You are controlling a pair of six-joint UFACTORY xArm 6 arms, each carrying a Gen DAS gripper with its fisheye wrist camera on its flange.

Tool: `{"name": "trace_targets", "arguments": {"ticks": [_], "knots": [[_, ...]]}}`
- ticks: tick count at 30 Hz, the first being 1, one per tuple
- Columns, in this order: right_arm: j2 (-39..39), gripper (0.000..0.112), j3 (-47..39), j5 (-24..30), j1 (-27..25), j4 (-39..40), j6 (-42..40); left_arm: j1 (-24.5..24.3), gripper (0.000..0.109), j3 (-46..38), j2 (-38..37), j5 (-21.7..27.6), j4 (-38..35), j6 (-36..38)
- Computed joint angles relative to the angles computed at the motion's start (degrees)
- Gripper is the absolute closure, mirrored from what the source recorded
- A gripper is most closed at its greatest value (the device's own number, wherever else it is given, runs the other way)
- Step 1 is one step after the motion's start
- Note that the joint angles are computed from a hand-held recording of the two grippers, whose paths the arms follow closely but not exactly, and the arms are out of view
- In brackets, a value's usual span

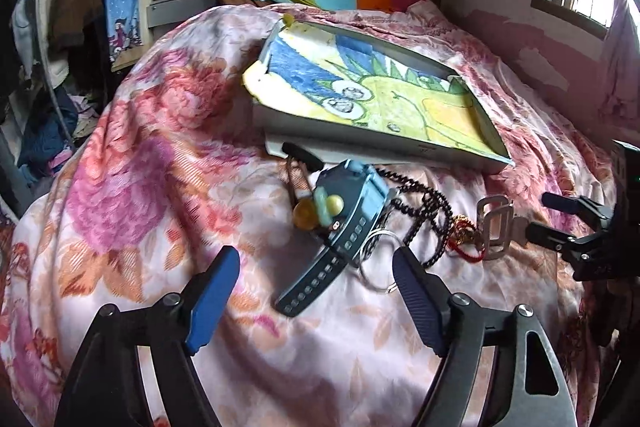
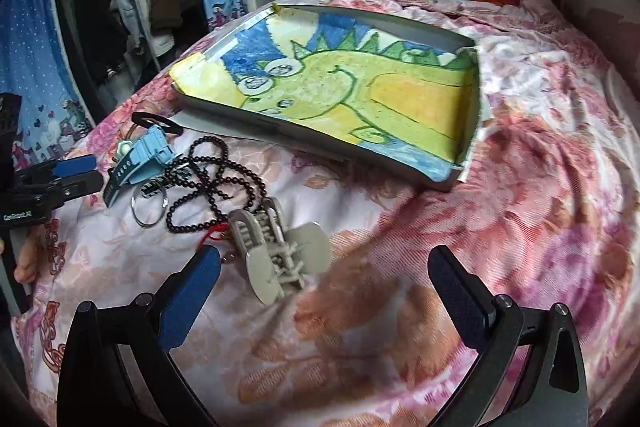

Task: Organize jewelry
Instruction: 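Grasp the blue watch with the left tool while the right tool grasps the grey claw clip, then carry the watch into the tray with the left tool while the right tool drops the clip there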

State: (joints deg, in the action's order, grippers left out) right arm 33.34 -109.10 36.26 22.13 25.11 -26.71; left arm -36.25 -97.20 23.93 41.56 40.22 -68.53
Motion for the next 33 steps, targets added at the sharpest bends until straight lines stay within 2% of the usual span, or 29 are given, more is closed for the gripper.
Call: {"name": "trace_targets", "arguments": {"ticks": [3, 4, 10, 11, 14, 16, 20, 21, 22, 23, 26, 33], "knots": [[1.35, 0.011, -2.06, 2.68, 0.24, 1.03, -0.73, 0.49, 0.051, -2.80, 2.24, 0.40, -3.55, 4.46], [1.67, 0.011, -2.50, 3.23, 0.23, 1.59, -0.93, 0.54, 0.053, -3.34, 2.68, 0.62, -4.26, 5.20], [4.60, 0.011, -6.43, 5.60, 0.33, 1.94, -0.42, 1.10, 0.053, -5.16, 4.43, -0.09, -6.42, 7.32], [4.93, 0.015, -6.70, 5.69, 0.54, 1.29, -0.10, 1.22, 0.054, -5.53, 4.81, -0.25, -7.08, 7.70], [5.19, 0.031, -6.96, 5.98, 0.67, 1.41, -0.39, 1.41, 0.068, -6.56, 5.80, 0.43, -9.84, 8.70], [5.18, 0.033, -6.85, 5.84, 0.65, 2.53, -1.14, 1.25, 0.072, -7.08, 6.18, 1.34, -10.18, 8.45], [4.84, 0.037, -6.18, 5.44, 0.51, 4.26, -2.05, 1.21, 0.078, -5.45, 5.10, -0.38, -8.18, 5.71], [4.71, 0.041, -5.91, 5.36, 0.48, 4.63, -2.29, 1.23, 0.081, -5.18, 4.94, -0.81, -8.00, 5.23], [4.77, 0.052, -5.96, 5.59, 0.43, 4.84, -2.33, 1.18, 0.083, -5.22, 4.95, -0.93, -8.00, 4.95], [4.80, 0.059, -5.91, 5.60, 0.41, 4.47, -1.90, 1.10, 0.083, -5.27, 4.92, -0.85, -7.99, 4.66], [4.59, 0.071, -5.37, 4.95, 0.36, 4.45, -1.40, 0.70, 0.085, -5.93, 5.07, 0.09, -9.03, 4.16], [3.39, 0.071, -3.78, 5.21, 0.15, 7.19, -2.70, -0.16, 0.087, -3.24, 2.72, -4.65, -11.79, 4.00]]}}
